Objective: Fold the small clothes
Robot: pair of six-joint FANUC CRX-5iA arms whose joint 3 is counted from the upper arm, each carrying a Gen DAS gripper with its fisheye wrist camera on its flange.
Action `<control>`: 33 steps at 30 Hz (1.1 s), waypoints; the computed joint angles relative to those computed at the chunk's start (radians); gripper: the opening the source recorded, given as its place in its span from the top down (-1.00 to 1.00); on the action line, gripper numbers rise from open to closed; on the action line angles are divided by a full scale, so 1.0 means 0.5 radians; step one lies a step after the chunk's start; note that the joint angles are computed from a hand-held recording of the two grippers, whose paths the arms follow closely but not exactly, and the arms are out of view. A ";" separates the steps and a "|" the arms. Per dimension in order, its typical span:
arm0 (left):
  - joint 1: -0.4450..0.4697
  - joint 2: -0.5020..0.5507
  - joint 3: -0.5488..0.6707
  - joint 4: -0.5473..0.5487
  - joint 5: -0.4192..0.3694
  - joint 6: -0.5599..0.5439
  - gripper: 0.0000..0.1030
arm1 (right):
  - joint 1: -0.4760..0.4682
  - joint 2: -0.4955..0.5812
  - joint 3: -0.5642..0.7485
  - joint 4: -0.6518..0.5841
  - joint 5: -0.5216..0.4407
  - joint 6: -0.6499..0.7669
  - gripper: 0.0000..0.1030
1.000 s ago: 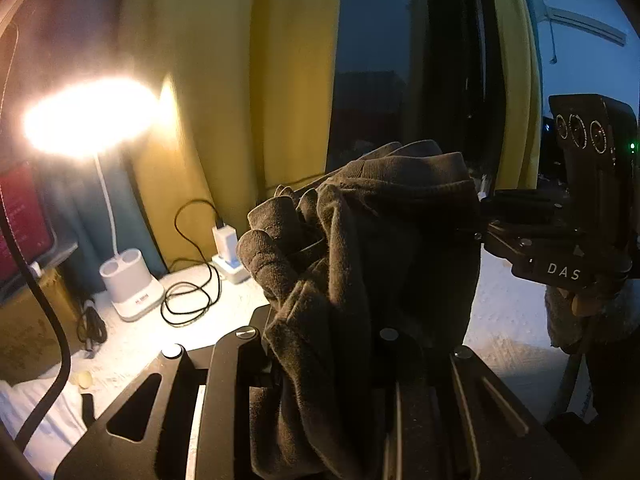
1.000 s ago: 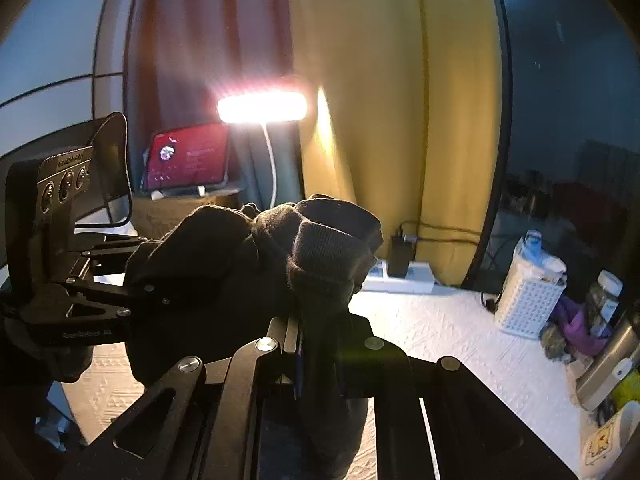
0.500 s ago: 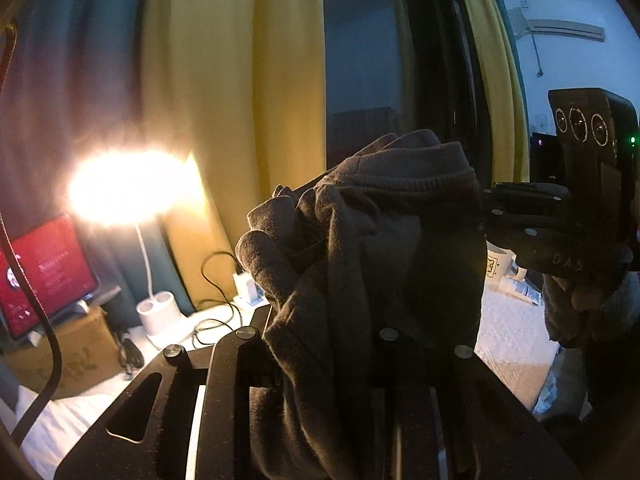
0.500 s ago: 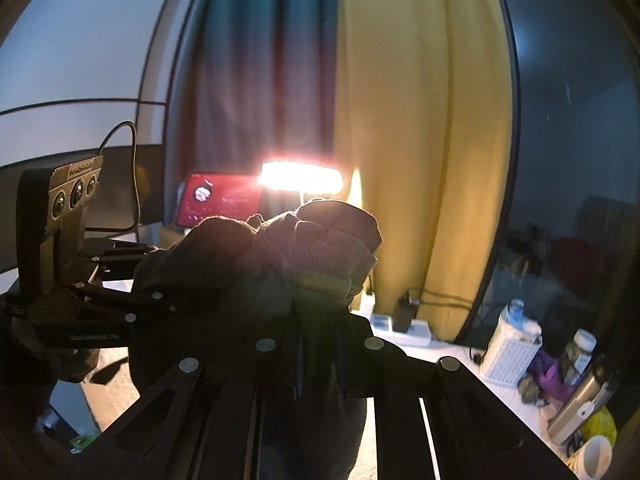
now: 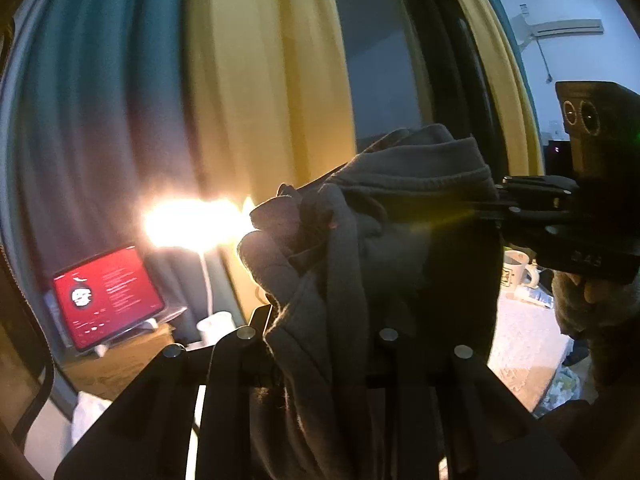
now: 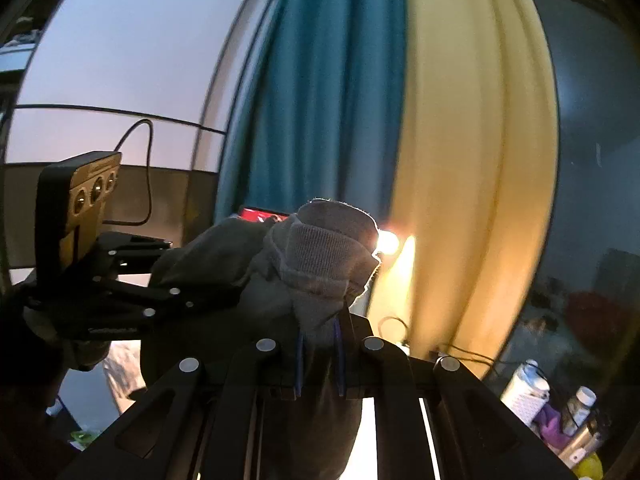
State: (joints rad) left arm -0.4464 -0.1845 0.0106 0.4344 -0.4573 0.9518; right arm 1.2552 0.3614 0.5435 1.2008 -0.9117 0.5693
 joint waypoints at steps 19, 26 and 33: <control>0.208 -0.134 -0.134 -0.260 -0.183 0.330 0.55 | 0.040 0.393 0.516 -0.425 -0.051 0.430 0.77; 0.214 -0.005 -0.076 -0.284 -0.227 0.383 0.55 | -0.028 0.527 0.712 -0.596 -0.127 0.519 0.77; 0.228 0.167 0.051 -0.303 -0.328 0.425 0.55 | -0.132 0.664 0.936 -0.838 -0.182 0.611 0.77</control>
